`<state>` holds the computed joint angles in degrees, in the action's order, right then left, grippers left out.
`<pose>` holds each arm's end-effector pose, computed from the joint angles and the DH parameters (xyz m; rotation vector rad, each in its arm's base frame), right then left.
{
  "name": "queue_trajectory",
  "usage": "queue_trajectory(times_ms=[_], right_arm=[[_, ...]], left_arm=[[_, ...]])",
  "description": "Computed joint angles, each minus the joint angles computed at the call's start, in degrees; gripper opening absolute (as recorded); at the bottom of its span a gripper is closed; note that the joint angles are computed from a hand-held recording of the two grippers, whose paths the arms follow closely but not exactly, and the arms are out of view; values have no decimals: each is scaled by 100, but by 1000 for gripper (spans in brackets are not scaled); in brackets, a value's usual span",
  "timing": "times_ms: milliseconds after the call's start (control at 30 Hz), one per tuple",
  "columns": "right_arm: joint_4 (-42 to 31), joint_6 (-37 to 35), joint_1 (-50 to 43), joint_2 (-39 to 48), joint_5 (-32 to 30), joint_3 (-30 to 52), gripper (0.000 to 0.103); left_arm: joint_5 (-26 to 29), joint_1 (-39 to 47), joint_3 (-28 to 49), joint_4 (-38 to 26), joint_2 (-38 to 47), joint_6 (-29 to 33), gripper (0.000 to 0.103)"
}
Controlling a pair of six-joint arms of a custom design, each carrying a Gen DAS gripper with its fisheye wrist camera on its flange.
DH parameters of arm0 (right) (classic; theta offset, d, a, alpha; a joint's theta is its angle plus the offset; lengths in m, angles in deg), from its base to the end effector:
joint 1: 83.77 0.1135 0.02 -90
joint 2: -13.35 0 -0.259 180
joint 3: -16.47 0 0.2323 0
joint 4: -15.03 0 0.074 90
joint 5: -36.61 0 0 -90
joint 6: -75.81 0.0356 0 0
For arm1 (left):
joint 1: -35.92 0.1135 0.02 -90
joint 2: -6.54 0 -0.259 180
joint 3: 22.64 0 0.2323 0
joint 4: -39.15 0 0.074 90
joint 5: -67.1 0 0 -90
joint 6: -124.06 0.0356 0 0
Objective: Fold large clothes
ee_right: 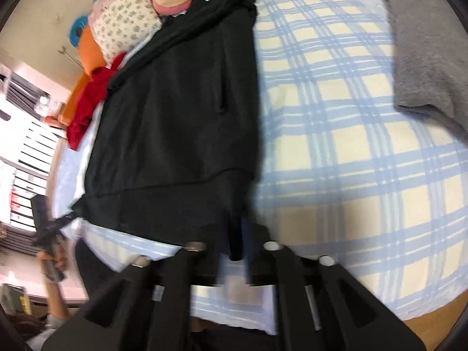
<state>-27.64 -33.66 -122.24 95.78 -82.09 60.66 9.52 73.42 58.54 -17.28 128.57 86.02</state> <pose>0.1554 -0.1017 0.1226 0.3942 2.6907 0.5038 0.2654 0.1796 0.0779 0.2955 2.7335 -0.6908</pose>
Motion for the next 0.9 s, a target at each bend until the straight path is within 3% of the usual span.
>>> queue_trajectory(times_ms=[33,100,200,267,433,467,533,600,633,700,900], right_arm=[[74,-5,10,16,-52,-24,81],[60,-60,-50,295,-373,81,83],[25,57,19,738,-764,307,83],[29,152,228,929,-867,437,83],[371,572,795,1106,-444,479,82],[397,568,815,1067,-379,461,76],[296,493,757,1153,-405,522,45],[262,463,673,1228,-388,561,37],[245,400,630,1251,-368,576,32],[183,329,589,1224,-391,572,28],[-143,217,550,975,-663,694,10]], left_arm=[[8,21,-28,44,-58,24,63],[101,13,67,-98,-20,67,71],[358,-64,533,-693,347,71,71],[373,-184,505,-641,330,-17,71],[348,-367,547,-534,460,-214,73],[372,-390,490,-501,426,-265,70],[289,-345,524,-475,441,-323,56],[164,-276,655,-478,542,-441,31],[115,-251,754,-541,613,-473,26],[134,-156,949,-795,759,-441,24],[201,-183,625,-663,353,-315,13]])
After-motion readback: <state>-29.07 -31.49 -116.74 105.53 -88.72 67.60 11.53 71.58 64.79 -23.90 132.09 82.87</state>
